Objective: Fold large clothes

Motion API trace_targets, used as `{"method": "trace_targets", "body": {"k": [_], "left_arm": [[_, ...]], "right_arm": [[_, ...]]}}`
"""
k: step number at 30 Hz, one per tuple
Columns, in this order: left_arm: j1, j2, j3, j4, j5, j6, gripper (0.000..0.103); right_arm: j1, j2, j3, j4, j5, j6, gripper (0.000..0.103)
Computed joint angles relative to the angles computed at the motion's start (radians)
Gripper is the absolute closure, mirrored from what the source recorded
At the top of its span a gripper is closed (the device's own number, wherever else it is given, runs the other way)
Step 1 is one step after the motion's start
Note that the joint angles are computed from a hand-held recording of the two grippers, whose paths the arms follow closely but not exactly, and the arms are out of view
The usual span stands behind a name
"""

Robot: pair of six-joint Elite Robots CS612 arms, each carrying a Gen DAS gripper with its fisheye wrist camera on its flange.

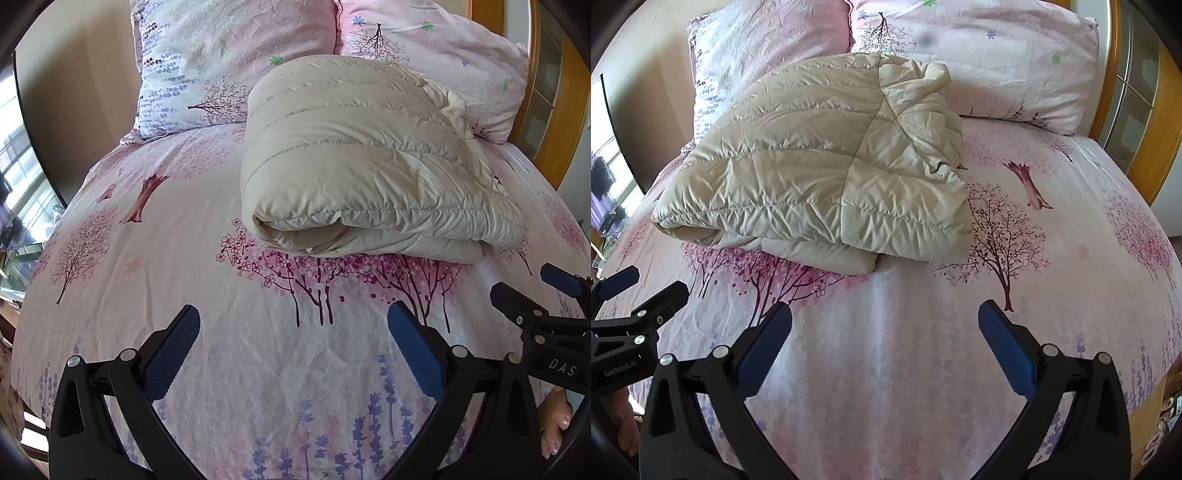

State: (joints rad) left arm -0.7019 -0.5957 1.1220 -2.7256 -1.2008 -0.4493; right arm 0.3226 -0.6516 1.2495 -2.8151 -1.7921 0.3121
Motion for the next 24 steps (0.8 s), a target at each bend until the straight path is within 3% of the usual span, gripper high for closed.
{"method": "trace_targets", "body": {"k": [24], "left_arm": [[0.005,0.000,0.001,0.006,-0.015,-0.010,0.001]], "right_arm": [[-0.001,0.004,-0.004,0.008,0.005,-0.003,0.002]]}}
